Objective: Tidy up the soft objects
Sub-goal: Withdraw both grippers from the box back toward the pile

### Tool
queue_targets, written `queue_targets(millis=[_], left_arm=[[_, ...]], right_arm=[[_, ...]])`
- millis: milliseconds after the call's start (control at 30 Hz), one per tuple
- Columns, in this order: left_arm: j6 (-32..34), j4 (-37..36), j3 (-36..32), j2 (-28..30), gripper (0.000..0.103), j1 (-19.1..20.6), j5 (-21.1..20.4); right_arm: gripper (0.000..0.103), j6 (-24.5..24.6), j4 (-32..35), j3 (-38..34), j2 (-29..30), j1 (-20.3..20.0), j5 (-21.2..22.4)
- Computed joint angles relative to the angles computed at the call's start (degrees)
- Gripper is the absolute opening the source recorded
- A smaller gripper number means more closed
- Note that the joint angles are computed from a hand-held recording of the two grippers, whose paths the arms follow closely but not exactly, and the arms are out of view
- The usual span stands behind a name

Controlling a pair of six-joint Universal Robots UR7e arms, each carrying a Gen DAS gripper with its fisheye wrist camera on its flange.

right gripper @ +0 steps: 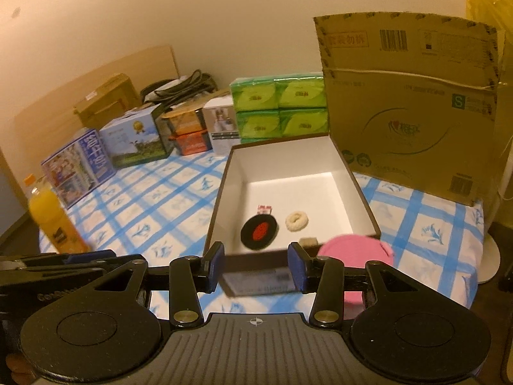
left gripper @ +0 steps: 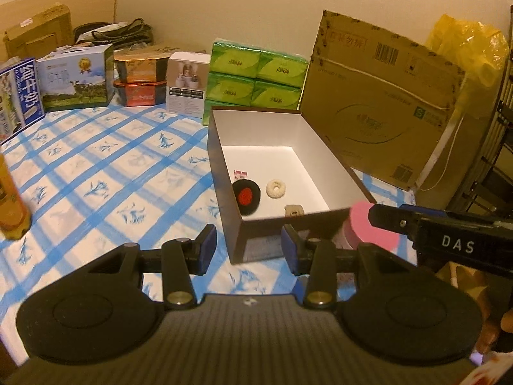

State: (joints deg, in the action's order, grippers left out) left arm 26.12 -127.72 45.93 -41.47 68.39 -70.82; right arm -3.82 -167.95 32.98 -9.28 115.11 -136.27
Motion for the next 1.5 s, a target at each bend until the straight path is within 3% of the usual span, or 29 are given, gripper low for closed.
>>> queue_targets(millis=[233,567,833,1033,1200,1500], left_arm=[[-0.7,-7.7,16.2,-9.9,0.040,-1.6,2.8],[-3.3,-13.0,31.3,-19.1,0.041,-3.8,8.0],[-5.5,-12.5,37.8,-23.0,0.043,-5.2,11.9],[-6.7,-12.4,41.3,-24.9,0.045,-5.8,13.3],[-7.3,-11.7,44.1,-26.4,0.049,-5.6,14.2],[-7.1,-11.3,47.8,-27.6,0.051,-4.8,16.5]], right_arm=[[0.049,-1.2,-6.9,15.4,-7.0,1.7,0.5],[0.058,-1.2,-12.9,31.9,-14.4,3.1,3.9],[0.062,1.4,-16.2,42.7,-19.1,3.1,6.7],[0.063,4.7,-16.6,46.8,-21.0,2.5,8.4],[0.067,5.5,-18.2,51.4,-23.2,1.5,13.4],[0.072,7.6,-20.3,57.0,-24.3,0.9,10.7]])
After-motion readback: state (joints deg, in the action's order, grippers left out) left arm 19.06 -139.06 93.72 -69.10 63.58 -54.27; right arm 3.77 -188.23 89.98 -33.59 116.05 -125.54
